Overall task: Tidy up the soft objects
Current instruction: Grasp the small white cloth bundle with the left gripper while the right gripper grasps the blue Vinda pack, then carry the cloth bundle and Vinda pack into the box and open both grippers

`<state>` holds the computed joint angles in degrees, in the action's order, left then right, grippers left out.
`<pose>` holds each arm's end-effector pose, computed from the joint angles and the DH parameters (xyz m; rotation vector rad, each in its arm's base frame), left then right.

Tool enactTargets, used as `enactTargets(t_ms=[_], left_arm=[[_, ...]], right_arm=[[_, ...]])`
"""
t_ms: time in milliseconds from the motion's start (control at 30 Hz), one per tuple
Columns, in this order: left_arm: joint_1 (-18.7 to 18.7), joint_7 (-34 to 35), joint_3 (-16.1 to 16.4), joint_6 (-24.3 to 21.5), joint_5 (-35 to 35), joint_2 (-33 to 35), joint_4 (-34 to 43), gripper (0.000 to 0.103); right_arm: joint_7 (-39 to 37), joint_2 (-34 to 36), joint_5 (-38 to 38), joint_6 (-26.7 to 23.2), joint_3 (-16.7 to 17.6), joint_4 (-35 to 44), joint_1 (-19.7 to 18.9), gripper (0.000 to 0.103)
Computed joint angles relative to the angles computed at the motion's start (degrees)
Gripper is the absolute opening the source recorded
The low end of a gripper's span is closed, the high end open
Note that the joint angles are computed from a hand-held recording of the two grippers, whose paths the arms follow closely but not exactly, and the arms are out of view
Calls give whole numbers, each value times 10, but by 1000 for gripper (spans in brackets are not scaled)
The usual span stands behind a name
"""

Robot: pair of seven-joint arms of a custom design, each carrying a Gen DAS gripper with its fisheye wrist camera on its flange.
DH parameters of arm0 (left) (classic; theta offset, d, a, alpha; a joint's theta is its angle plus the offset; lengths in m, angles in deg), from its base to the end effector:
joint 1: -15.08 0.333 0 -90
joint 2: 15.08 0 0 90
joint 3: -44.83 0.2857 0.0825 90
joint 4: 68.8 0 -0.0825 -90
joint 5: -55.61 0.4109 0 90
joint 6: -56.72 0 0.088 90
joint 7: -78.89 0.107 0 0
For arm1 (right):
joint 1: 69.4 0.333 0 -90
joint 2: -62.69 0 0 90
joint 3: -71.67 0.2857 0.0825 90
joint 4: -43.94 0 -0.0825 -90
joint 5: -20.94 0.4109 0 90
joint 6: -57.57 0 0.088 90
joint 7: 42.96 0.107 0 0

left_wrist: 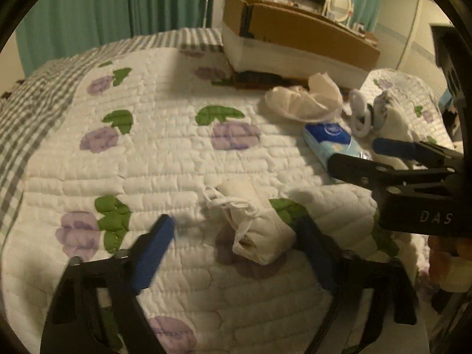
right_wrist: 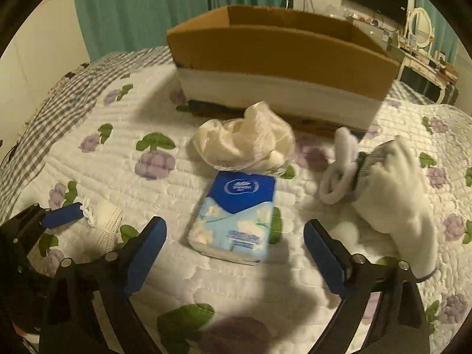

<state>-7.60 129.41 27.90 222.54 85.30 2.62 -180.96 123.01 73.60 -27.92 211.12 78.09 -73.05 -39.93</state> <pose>0.4986 -0.4374 0.3501 -1.4941 2.3055 -0.8782 0.4968 0.3866 0.3451 -1.8057 1.8344 -0.5696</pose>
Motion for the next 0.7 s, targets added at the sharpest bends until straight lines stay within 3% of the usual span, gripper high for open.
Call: enactTargets(t_ms=[133, 233, 300, 700], left_arm=[[12, 30, -14, 10, -18, 7, 0, 54], [17, 44, -19, 14, -29, 9, 0, 38], [19, 46, -20, 17, -35, 8, -3, 36], [-26, -40, 25, 2, 68, -29, -15, 35]], right_arm=[[-35, 28, 34, -6, 4, 27, -3, 84], [-65, 48, 58, -20, 6, 46, 0, 67], [-63, 50, 52, -35, 1, 50, 8, 58], [-22, -17, 36, -2, 5, -19, 11, 54]])
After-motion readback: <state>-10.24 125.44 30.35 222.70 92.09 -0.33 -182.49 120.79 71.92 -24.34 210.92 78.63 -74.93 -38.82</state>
